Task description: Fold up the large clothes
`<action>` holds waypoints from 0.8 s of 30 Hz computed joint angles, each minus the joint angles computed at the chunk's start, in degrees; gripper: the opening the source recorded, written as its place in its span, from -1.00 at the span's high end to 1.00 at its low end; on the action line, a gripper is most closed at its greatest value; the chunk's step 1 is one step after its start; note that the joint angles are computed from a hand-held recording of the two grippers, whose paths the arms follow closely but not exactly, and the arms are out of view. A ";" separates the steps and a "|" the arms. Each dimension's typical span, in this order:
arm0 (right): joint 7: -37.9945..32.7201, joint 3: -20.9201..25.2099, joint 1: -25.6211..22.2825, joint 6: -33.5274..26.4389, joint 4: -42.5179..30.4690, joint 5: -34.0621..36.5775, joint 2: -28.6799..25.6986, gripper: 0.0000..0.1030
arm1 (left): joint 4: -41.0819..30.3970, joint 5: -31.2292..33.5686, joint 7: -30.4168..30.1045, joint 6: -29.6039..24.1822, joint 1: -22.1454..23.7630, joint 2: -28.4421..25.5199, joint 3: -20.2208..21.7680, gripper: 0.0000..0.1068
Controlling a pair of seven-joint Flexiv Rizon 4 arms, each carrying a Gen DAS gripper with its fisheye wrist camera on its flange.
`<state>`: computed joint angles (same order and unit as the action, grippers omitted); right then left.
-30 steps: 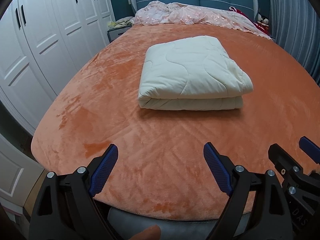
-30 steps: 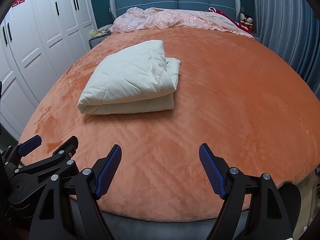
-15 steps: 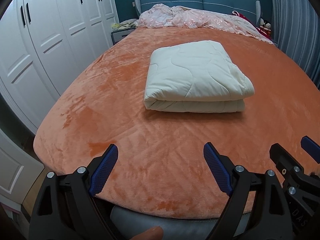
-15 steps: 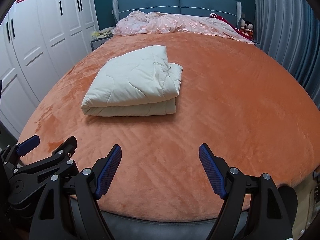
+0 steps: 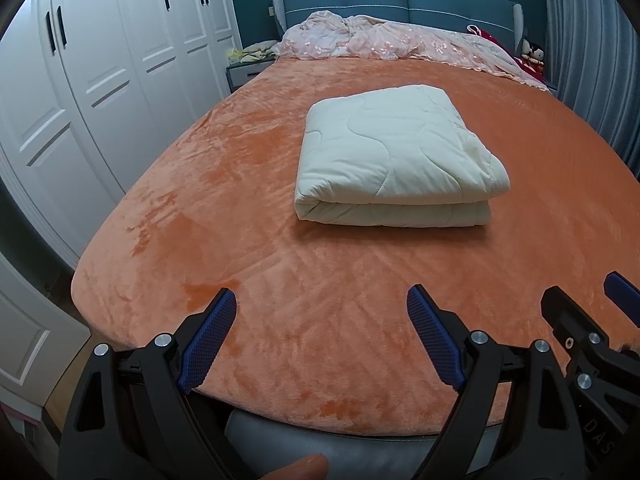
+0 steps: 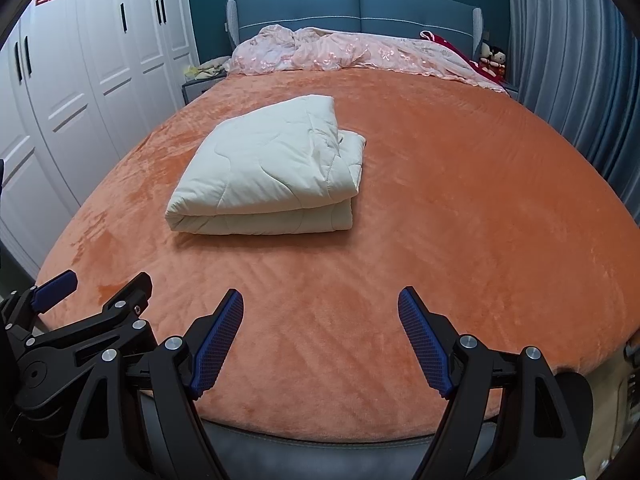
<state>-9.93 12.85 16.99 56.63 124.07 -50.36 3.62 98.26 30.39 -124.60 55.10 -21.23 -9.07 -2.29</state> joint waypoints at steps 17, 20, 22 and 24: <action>0.04 0.14 0.18 -0.48 -0.12 -0.13 0.12 -0.51 | 0.17 0.19 -0.25 0.24 0.24 0.23 -0.04 -0.59; -0.05 0.16 0.17 -0.53 -0.10 0.01 0.19 -0.51 | 0.19 0.23 -0.30 0.23 0.24 0.27 -0.03 -0.59; -0.03 0.14 0.14 -0.52 -0.10 -0.17 0.14 -0.51 | 0.21 0.08 -0.18 0.26 0.29 0.24 -0.05 -0.59; -0.05 0.15 0.14 -0.53 -0.09 -0.10 0.16 -0.51 | 0.21 0.18 -0.31 0.25 0.26 0.29 -0.03 -0.59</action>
